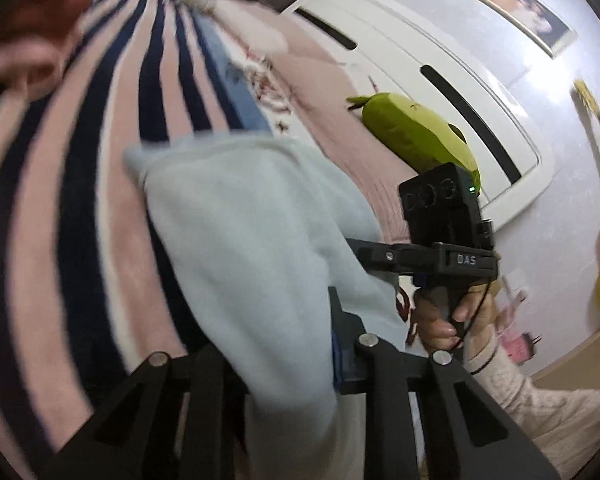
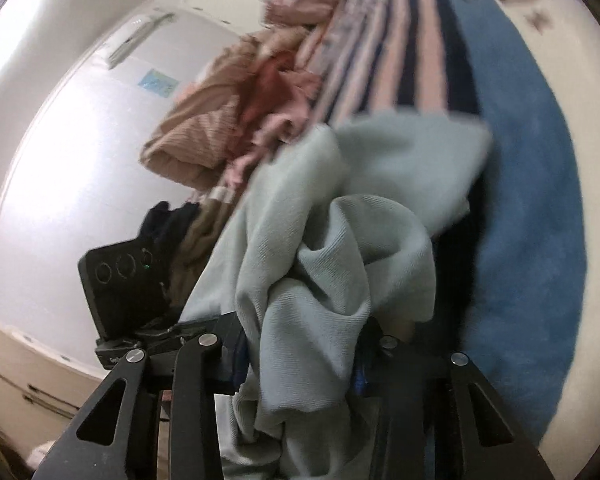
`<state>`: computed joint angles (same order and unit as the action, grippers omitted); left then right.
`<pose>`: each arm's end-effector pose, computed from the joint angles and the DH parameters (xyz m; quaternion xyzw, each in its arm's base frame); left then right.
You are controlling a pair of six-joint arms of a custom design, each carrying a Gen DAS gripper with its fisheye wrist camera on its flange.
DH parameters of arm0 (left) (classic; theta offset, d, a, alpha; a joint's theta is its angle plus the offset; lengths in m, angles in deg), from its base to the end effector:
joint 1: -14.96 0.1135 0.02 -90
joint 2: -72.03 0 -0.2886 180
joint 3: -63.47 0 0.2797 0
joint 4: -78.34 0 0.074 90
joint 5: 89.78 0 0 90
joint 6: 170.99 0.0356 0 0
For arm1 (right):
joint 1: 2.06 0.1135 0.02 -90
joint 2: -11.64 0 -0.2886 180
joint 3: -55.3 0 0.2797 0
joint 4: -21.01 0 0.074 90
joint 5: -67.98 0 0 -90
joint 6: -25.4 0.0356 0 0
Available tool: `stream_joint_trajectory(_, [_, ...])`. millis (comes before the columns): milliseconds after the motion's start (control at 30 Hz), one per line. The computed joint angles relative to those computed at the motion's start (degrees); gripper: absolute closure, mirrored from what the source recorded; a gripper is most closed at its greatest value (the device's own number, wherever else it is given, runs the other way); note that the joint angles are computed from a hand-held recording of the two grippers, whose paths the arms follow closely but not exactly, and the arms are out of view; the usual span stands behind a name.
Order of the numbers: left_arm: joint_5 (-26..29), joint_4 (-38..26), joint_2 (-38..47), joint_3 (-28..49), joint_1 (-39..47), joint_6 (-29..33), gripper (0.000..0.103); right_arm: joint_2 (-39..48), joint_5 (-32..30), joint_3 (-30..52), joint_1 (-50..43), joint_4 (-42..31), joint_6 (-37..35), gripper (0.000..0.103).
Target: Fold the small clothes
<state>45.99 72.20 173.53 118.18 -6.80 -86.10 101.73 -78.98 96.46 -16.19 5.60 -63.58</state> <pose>0.2957 -0.1455 0.1136 0.2488 0.8464 -0.4267 0.1992 0.2445 -0.0308 0.1070 0.0080 0.8635 0.4396 0.2470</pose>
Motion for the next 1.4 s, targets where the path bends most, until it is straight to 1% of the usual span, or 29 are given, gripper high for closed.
stream_joint_trajectory(33, [-1.5, -1.0, -2.8, -0.7, 0.1, 0.6, 0.084, -2.0, 0.5, -0.3, 0.8, 0.2, 0.9, 0.070])
stream_joint_trajectory(100, [-6.4, -3.7, -9.7, -2.4, 0.1, 1.2, 0.084, -8.2, 2.8, -1.3, 3.7, 0.4, 3.9, 0.071])
stream_joint_trajectory(167, [-9.3, -6.5, -15.8, -3.8, 0.5, 2.2, 0.085, -12.9, 4.9, -1.4, 6.9, 0.4, 6.6, 0.071])
stream_joint_trajectory(233, [-10.9, -8.9, -21.0, -4.9, 1.6, 3.6, 0.085, -16.3, 6.6, -0.9, 10.4, 0.6, 9.6, 0.071])
stream_joint_trajectory(333, [-10.0, -14.5, -28.6, -5.8, 5.7, 6.2, 0.085, -20.0, 9.7, 0.5, 16.4, 0.9, 13.3, 0.071])
stream_joint_trajectory(433, [-9.1, -20.7, -35.1, -5.8, 11.2, 10.2, 0.085, -21.3, 13.6, 2.9, 23.2, 1.7, 16.9, 0.071])
stream_joint_trajectory(533, [-7.4, -27.5, -39.8, -4.2, 17.6, 14.8, 0.085, -20.4, 19.4, 6.0, 31.1, 3.9, 19.8, 0.071])
stream_joint_trajectory(633, [-3.4, -34.1, -41.8, -1.2, 26.9, 20.3, 0.085, -16.7, 23.8, 9.9, 38.2, 7.6, 23.1, 0.071])
stream_joint_trajectory(733, [2.7, -41.7, -39.8, 4.8, 37.8, 26.5, 0.086, -11.2, 26.5, 15.7, 44.0, 10.3, 25.8, 0.071])
stream_joint_trajectory(800, [6.5, -48.9, -36.2, 10.7, 45.3, 32.6, 0.086, -7.4, 27.2, 20.2, 47.0, 11.5, 27.3, 0.071])
stream_joint_trajectory(833, [7.6, -52.2, -34.5, 13.6, 48.3, 35.6, 0.086, -5.6, 27.3, 22.6, 48.2, 11.6, 27.8, 0.071])
stream_joint_trajectory(867, [8.5, -56.7, -32.2, 17.5, 51.9, 40.0, 0.086, -3.4, 27.7, 25.5, 49.6, 11.5, 28.1, 0.071])
stream_joint_trajectory(933, [9.2, -63.2, -28.0, 24.0, 56.7, 45.4, 0.086, 1.8, 28.0, 32.5, 52.2, 10.6, 29.2, 0.071])
stream_joint_trajectory(967, [8.7, -66.3, -25.4, 27.9, 58.9, 47.7, 0.086, 3.1, 27.9, 34.4, 53.0, 10.0, 29.5, 0.071])
stream_joint_trajectory(1033, [7.9, -70.5, -21.1, 33.7, 61.7, 50.5, 0.086, 8.3, 27.4, 41.2, 54.5, 8.7, 30.7, 0.071])
stream_joint_trajectory(1067, [7.0, -72.4, -18.2, 37.3, 63.1, 51.8, 0.086, 9.8, 27.5, 43.1, 55.0, 8.0, 30.9, 0.071])
stream_joint_trajectory(1133, [5.2, -73.4, -14.1, 41.5, 64.5, 52.6, 0.086, 15.6, 28.1, 50.3, 56.3, 5.1, 30.7, 0.071])
stream_joint_trajectory(1200, [2.6, -73.5, -9.1, 45.3, 65.4, 51.6, 0.086, 20.5, 28.4, 56.0, 57.0, 2.4, 31.2, 0.071])
stream_joint_trajectory(1300, [-0.2, -70.9, -2.8, 48.5, 65.1, 48.5, 0.086, 27.6, 29.0, 64.7, 57.5, -1.9, 31.8, 0.071])
stream_joint_trajectory(1400, [-2.4, -68.4, 2.3, 50.4, 64.4, 46.4, 0.085, 33.0, 29.8, 71.1, 57.3, -5.4, 32.1, 0.071])
